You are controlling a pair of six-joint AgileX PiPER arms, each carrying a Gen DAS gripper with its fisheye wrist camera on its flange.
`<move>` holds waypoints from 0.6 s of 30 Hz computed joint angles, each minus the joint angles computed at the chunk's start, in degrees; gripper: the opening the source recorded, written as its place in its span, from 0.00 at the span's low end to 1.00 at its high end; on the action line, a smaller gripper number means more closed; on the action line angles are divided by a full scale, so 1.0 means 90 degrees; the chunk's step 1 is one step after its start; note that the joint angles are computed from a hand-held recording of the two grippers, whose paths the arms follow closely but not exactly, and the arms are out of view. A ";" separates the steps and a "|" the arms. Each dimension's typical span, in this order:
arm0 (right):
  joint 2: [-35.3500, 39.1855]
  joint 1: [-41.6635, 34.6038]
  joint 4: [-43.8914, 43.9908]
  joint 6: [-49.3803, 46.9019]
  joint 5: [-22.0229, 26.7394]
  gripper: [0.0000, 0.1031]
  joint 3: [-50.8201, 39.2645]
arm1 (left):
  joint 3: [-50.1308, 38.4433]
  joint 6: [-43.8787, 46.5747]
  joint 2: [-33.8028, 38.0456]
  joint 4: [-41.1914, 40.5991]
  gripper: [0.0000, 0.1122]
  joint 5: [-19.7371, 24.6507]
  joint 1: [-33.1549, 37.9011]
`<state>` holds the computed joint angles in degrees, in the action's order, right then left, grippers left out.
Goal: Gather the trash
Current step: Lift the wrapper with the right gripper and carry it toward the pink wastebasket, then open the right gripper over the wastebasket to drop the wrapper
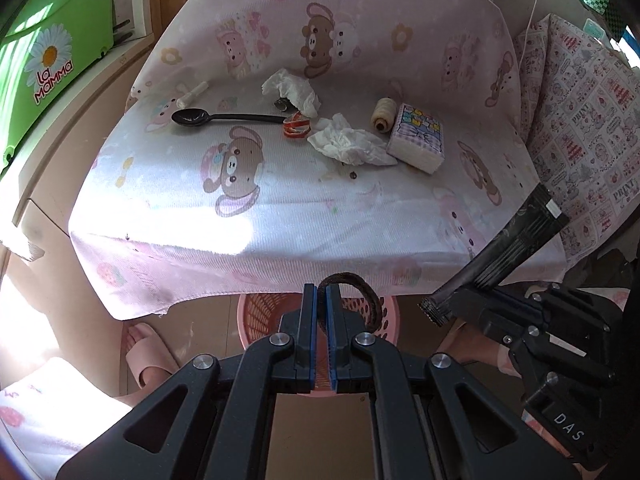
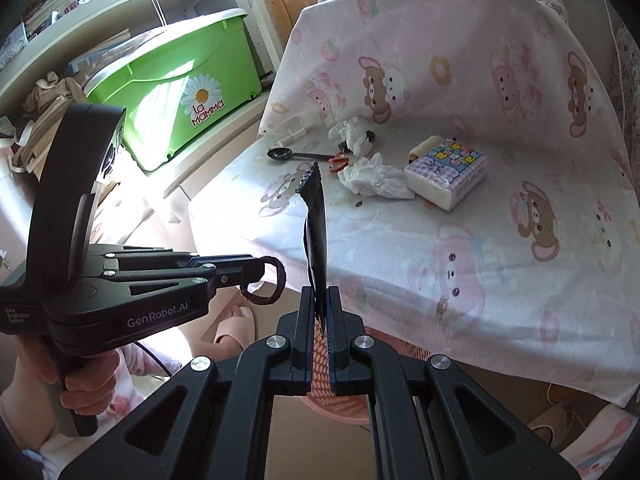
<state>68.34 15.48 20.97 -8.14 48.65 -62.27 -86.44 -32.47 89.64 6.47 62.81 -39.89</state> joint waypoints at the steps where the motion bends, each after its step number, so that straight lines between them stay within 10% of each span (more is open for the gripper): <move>1: 0.0015 0.0053 -0.0088 0.0073 0.0001 0.05 0.0051 | 0.0041 0.0032 -0.0010 -0.0026 0.03 0.0028 0.0021; 18: 0.1149 0.0518 -0.0660 0.0790 -0.0682 0.05 0.1213 | 0.0935 -0.0046 0.0779 -0.1037 0.03 -0.0540 0.0454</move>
<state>78.68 20.14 15.03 -1.03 42.51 -51.35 -78.03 -32.89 96.66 -2.86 57.95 -35.80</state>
